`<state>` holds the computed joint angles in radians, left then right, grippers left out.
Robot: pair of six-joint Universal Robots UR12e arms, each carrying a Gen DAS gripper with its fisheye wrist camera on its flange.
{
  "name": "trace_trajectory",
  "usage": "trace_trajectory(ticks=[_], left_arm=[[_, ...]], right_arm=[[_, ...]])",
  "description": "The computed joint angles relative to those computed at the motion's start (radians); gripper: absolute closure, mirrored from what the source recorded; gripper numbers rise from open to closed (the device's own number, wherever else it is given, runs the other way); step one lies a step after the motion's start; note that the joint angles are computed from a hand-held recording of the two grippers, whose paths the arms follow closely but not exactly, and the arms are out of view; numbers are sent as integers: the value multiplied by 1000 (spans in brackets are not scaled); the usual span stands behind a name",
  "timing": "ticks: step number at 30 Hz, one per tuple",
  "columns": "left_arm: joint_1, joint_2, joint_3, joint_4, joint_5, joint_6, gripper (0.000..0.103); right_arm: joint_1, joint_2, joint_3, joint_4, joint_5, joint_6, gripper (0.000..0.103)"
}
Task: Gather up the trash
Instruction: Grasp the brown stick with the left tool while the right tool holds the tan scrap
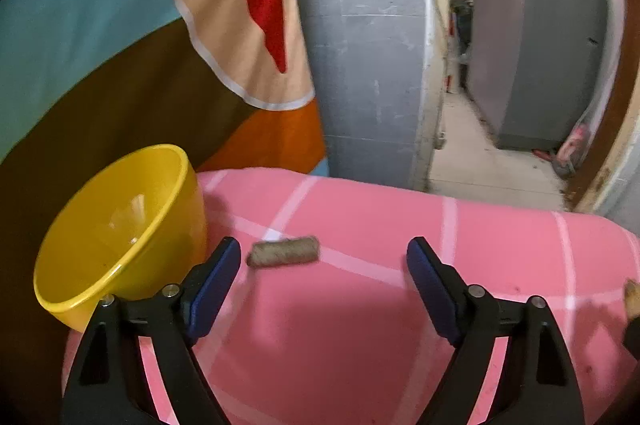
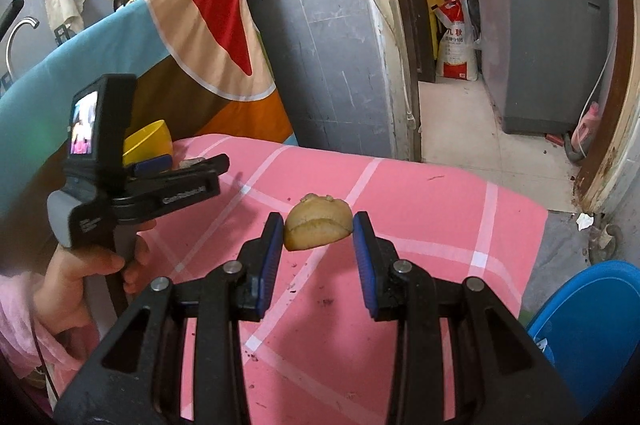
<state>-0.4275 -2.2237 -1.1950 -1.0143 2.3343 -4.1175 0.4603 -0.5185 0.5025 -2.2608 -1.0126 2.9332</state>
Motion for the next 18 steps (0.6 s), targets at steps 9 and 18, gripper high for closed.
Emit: trace_trajectory(ticks=[9, 18], left_arm=[[13, -12, 18, -55, -32, 50, 49], [6, 19, -37, 1, -17, 115, 81]], right_arm=[[1, -6, 10, 1, 3, -27, 59], [0, -5, 8, 2, 5, -33, 59]])
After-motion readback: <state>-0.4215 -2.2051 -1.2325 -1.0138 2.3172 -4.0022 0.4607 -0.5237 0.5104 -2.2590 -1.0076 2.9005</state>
